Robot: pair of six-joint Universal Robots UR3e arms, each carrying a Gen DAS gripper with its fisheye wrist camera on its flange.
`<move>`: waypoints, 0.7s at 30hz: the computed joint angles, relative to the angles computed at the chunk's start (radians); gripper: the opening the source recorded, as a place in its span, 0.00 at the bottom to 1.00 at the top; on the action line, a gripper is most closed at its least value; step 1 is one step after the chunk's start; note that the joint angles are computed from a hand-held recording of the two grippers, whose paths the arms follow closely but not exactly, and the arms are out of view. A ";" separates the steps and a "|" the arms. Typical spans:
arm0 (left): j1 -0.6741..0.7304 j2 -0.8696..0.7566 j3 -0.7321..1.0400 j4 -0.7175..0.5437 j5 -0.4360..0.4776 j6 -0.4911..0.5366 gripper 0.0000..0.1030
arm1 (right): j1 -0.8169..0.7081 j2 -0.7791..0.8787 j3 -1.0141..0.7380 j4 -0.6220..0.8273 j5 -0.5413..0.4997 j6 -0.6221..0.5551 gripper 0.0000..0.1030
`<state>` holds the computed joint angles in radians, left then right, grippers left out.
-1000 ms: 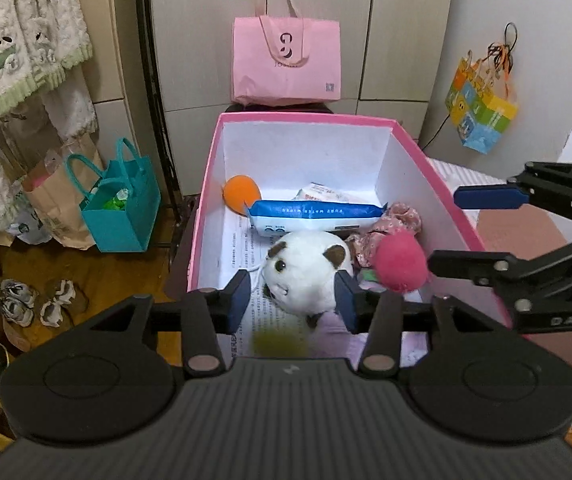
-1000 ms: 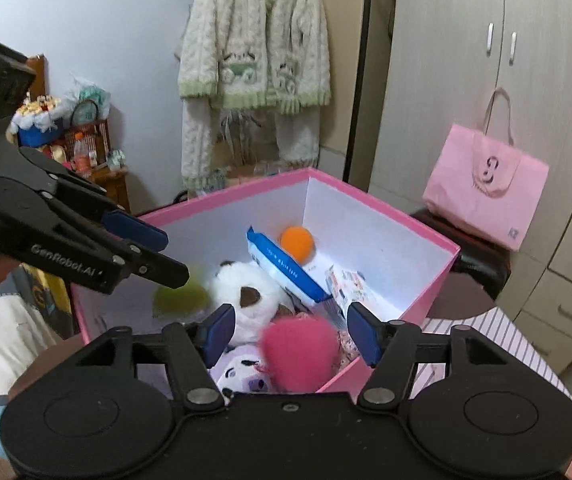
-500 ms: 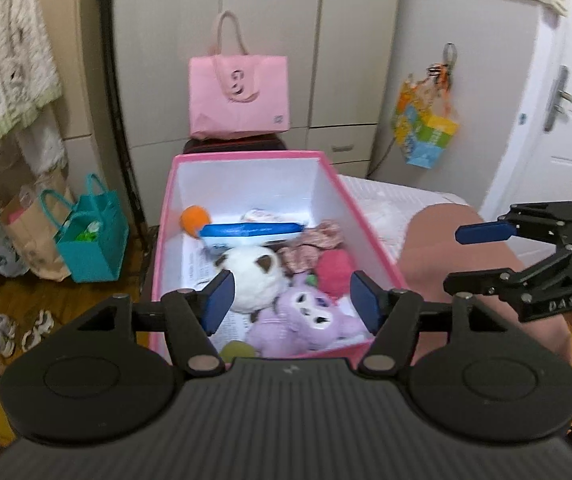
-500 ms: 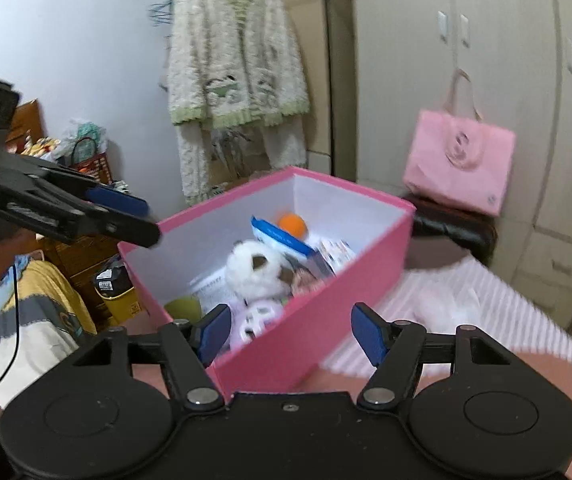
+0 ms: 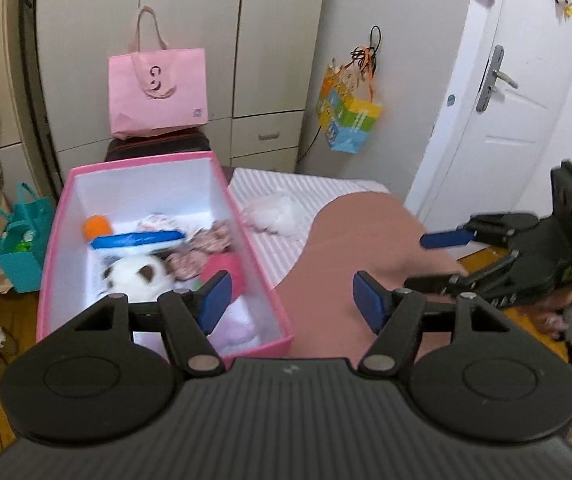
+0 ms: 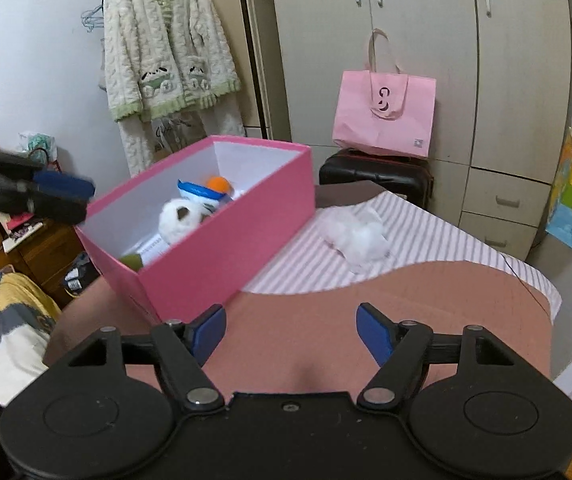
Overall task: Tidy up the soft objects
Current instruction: 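Withdraw both tools toward the white mesh bath puff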
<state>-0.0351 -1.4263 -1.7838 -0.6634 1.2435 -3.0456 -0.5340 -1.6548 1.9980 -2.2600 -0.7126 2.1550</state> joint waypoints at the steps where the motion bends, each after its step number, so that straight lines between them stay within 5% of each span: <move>1: -0.018 -0.027 0.019 0.015 0.009 -0.013 0.64 | -0.006 0.006 0.007 -0.016 0.000 -0.006 0.74; 8: -0.151 -0.224 0.138 0.146 0.133 -0.127 0.64 | -0.023 0.130 -0.041 -0.086 0.067 -0.012 0.74; 14: -0.247 -0.422 0.291 0.222 0.251 -0.241 0.64 | 0.039 0.321 -0.151 -0.290 0.070 0.019 0.74; 18: -0.292 -0.559 0.444 0.211 0.329 -0.307 0.63 | 0.100 0.465 -0.317 -0.294 0.087 -0.049 0.74; 21: -0.326 -0.667 0.559 0.222 0.408 -0.348 0.62 | 0.143 0.556 -0.489 -0.145 0.078 -0.148 0.74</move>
<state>-0.3615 -2.0928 -1.2247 -0.4411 1.6517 -3.3940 -0.3909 -1.0984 1.5090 -2.4051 -0.6345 2.0070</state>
